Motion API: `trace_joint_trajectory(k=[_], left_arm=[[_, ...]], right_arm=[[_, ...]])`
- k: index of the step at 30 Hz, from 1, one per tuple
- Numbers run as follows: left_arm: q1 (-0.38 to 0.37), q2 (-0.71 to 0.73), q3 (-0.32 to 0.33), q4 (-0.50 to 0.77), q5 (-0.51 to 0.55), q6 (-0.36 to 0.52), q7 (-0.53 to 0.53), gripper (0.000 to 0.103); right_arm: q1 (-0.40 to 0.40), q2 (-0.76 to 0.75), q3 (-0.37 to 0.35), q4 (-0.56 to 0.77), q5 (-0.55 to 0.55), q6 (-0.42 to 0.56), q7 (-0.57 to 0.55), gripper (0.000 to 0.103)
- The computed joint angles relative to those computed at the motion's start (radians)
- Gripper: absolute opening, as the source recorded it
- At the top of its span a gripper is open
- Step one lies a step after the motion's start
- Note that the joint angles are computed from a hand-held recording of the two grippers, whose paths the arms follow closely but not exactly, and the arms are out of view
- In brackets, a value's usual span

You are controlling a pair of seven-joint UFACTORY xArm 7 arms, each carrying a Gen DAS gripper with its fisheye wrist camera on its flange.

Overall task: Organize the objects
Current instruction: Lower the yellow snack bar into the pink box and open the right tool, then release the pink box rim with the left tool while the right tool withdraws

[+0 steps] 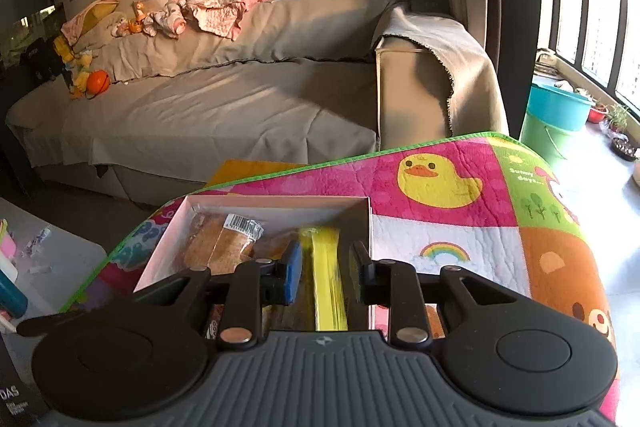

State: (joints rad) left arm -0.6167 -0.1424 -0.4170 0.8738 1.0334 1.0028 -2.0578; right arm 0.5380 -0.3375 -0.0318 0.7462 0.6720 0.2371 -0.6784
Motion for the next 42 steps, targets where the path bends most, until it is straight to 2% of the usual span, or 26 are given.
trace_joint_trajectory(k=[4, 5, 6, 8, 10, 12, 13, 14, 15, 17, 19, 22, 23, 25, 28, 30, 34, 38, 42], left_arm=[[-0.001, -0.005, -0.001, -0.004, -0.001, 0.0, -0.001, 0.019], [0.0, -0.005, -0.001, -0.004, -0.001, -0.001, -0.002, 0.019], [0.001, -0.002, -0.001, -0.002, 0.001, -0.003, -0.003, 0.019], [0.0, -0.004, -0.002, -0.004, -0.001, 0.001, -0.006, 0.019], [0.001, 0.006, -0.002, 0.01, -0.008, 0.008, -0.004, 0.018], [-0.001, 0.038, 0.001, 0.048, -0.016, 0.035, 0.047, 0.016], [-0.003, 0.056, 0.008, 0.068, -0.014, 0.04, 0.07, 0.016], [-0.002, 0.077, 0.018, 0.091, -0.01, 0.041, 0.087, 0.016], [0.001, 0.101, 0.033, 0.117, -0.002, 0.032, 0.107, 0.016], [0.006, 0.146, 0.065, 0.163, 0.018, 0.001, 0.141, 0.016], [0.016, 0.212, 0.108, 0.232, 0.05, -0.043, 0.177, 0.016], [0.014, 0.294, 0.168, 0.31, 0.119, -0.086, 0.207, 0.017], [0.011, 0.326, 0.187, 0.343, 0.129, -0.076, 0.229, 0.021], [-0.001, 0.396, 0.22, 0.427, 0.115, -0.019, 0.318, 0.037], [-0.021, 0.449, 0.265, 0.496, 0.099, 0.024, 0.413, 0.041], [-0.026, 0.455, 0.283, 0.505, 0.078, 0.015, 0.433, 0.041], [-0.035, 0.437, 0.299, 0.488, 0.058, 0.013, 0.442, 0.042], [-0.039, 0.379, 0.285, 0.439, 0.044, 0.011, 0.419, 0.042], [-0.085, 0.303, 0.235, 0.392, 0.104, 0.114, 0.31, 0.042]], right_arm=[[-0.01, -0.04, -0.015, -0.034, -0.021, 0.021, -0.033, 0.03], [-0.008, -0.064, -0.028, -0.057, -0.028, 0.032, -0.063, 0.039], [-0.005, -0.085, -0.042, -0.079, -0.031, 0.042, -0.091, 0.053], [0.007, -0.134, -0.076, -0.13, -0.036, 0.065, -0.159, 0.069], [0.011, -0.164, -0.101, -0.168, -0.049, 0.103, -0.222, 0.072], [0.027, -0.171, -0.121, -0.203, -0.038, 0.105, -0.29, 0.071], [0.035, -0.163, -0.128, -0.212, -0.025, 0.096, -0.315, 0.069], [0.048, -0.154, -0.138, -0.216, -0.002, 0.088, -0.336, 0.063], [0.092, -0.145, -0.19, -0.203, 0.064, 0.092, -0.394, 0.062], [0.111, -0.11, -0.215, -0.171, 0.147, 0.087, -0.452, 0.062], [0.129, -0.053, -0.226, -0.135, 0.232, 0.033, -0.517, 0.062], [0.178, 0.051, -0.27, -0.053, 0.42, -0.036, -0.661, 0.062], [0.19, 0.089, -0.285, -0.019, 0.491, -0.045, -0.712, 0.062], [0.194, 0.157, -0.3, 0.047, 0.615, -0.041, -0.796, 0.066], [0.185, 0.231, -0.29, 0.116, 0.83, -0.05, -0.983, 0.076], [0.169, 0.248, -0.263, 0.131, 0.91, -0.07, -1.046, 0.081], [0.122, 0.238, -0.219, 0.118, 0.916, -0.042, -1.029, 0.082], [0.081, 0.207, -0.159, 0.086, 0.889, -0.075, -0.983, 0.084], [0.03, 0.098, -0.111, 0.003, 0.942, -0.113, -0.991, 0.103]])
